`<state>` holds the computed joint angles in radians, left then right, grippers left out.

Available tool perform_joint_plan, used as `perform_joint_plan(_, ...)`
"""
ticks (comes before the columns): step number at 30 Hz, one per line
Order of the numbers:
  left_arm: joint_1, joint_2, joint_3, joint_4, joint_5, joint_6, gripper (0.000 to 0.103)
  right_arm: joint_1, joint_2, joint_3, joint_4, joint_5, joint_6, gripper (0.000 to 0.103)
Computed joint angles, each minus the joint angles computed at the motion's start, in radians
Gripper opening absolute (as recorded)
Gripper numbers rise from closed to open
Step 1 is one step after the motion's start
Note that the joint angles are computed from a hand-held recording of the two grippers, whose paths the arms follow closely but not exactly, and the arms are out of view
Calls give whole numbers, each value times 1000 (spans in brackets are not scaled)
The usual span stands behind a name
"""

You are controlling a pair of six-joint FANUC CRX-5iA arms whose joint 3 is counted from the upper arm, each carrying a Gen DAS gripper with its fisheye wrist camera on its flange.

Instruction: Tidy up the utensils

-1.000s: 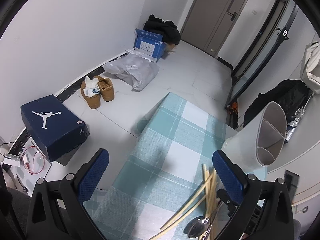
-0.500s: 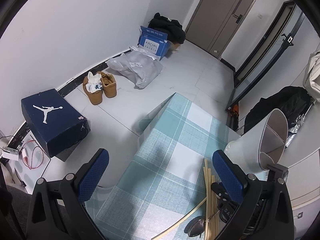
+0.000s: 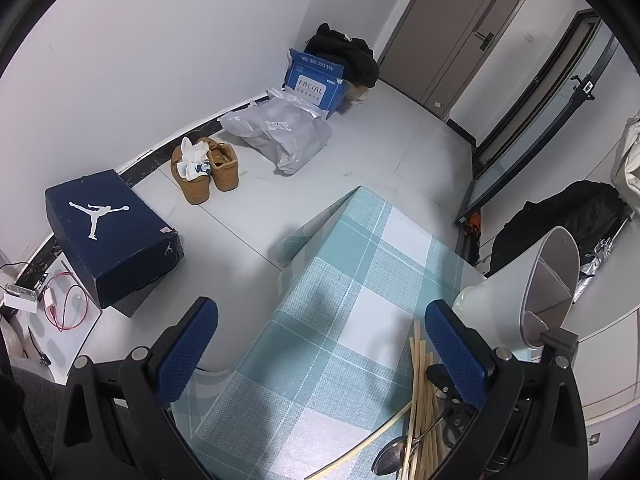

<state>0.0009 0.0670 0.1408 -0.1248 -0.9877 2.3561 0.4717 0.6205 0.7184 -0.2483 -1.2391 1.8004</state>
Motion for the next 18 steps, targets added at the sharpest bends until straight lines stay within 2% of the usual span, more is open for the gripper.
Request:
perform_joint_plan(2,-1,0,1,-4,-1,3,102,7,11,11,9,-14,10,7)
perform_joint_plan(12,6,8,6,-1,-23,-9,102,9,38,48,1,-25,5,5)
perform_joint_plan(15,9,24,10,16,-37,-34,102,-8,-4,4,-46,18,12,5)
perform_joint_plan(18,26,45,-4,88,-34,-99,102,-37,-66,-48,-124,70,40,5)
